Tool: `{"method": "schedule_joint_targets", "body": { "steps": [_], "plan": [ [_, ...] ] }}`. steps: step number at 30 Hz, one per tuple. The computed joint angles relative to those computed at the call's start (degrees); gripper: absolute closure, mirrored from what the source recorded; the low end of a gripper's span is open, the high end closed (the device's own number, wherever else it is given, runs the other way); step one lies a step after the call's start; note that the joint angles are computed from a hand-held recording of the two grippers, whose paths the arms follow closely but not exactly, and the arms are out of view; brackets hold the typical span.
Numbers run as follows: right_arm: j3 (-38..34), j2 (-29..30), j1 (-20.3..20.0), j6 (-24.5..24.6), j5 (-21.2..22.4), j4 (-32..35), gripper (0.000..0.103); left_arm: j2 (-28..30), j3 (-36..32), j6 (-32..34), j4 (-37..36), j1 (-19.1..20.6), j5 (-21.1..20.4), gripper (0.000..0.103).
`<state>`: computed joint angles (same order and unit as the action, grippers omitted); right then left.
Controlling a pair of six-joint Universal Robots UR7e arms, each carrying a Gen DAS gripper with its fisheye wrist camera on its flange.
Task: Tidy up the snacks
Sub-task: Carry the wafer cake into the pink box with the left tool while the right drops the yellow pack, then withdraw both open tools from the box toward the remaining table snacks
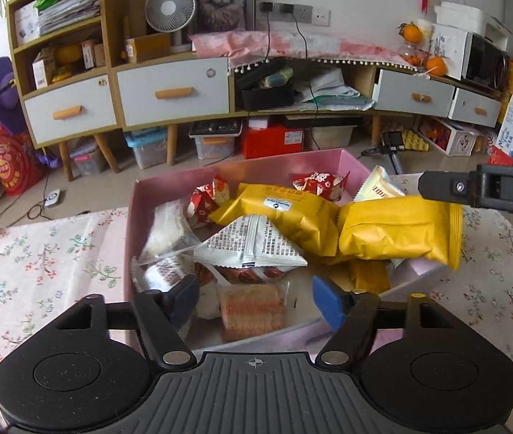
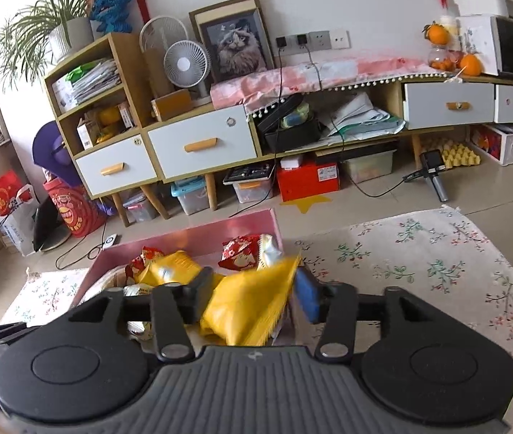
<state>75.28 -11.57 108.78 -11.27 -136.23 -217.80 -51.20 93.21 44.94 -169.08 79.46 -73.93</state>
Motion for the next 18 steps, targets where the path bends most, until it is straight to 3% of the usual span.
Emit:
{"method": "schedule_joint_targets", "body": {
  "steps": [11,18],
  "plan": [
    [4.17,-2.47,1.50,0.81,-2.06,0.51,0.022,-5.57,5.41,-1.30,1.09,-0.25,-0.12,0.011],
    [7.06,-3.87,2.59,2.83,-4.35,1.94,0.011,-9.22,9.62,-1.51,1.48,-0.23,0.84,0.007]
  ]
}}
